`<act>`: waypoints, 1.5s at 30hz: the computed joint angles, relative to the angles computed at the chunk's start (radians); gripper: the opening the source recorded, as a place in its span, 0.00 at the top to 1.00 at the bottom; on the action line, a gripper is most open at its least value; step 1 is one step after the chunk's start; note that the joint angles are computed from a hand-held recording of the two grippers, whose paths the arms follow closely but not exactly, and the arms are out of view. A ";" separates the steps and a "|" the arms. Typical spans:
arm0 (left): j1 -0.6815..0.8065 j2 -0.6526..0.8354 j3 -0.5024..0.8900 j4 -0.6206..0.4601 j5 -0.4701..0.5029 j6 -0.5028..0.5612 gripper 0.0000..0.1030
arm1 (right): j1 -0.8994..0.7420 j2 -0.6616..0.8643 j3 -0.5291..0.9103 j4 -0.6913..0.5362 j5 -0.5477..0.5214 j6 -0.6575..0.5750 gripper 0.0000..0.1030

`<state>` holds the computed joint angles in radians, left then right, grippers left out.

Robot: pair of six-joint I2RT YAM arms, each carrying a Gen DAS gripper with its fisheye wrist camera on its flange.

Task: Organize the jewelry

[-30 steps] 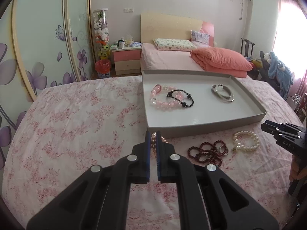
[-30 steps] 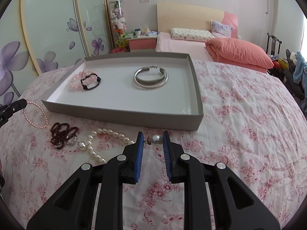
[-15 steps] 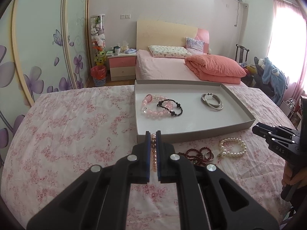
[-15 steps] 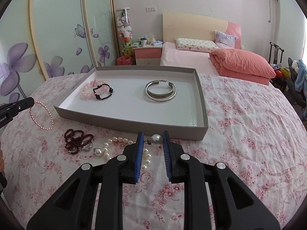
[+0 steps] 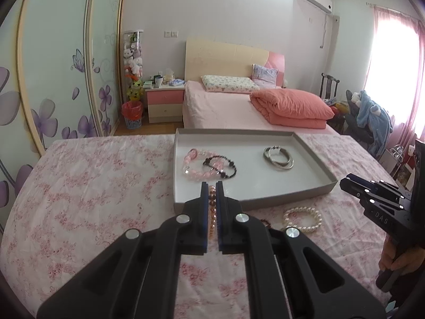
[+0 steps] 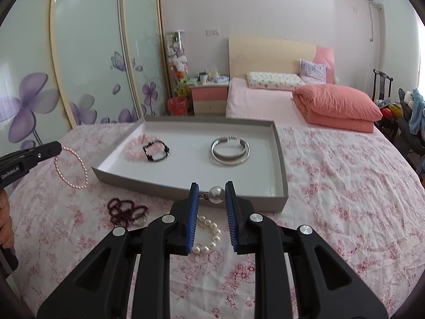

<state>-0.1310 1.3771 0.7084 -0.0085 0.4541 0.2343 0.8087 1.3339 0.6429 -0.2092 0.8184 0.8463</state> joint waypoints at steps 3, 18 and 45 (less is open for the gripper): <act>-0.017 -0.036 -0.006 0.008 -0.002 -0.029 0.94 | 0.025 -0.005 0.016 0.007 0.060 -0.014 0.79; -0.152 -0.025 0.075 0.035 -0.092 -0.135 0.94 | -0.005 0.017 0.059 0.187 0.160 -0.206 0.79; -0.241 0.517 0.466 0.028 -0.182 -0.194 0.93 | -0.384 0.342 0.160 0.372 -0.273 -0.244 0.78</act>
<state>-0.3715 1.8942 1.1745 0.0197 0.2716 0.0406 0.4247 1.6760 0.8032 0.1629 0.5450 0.6022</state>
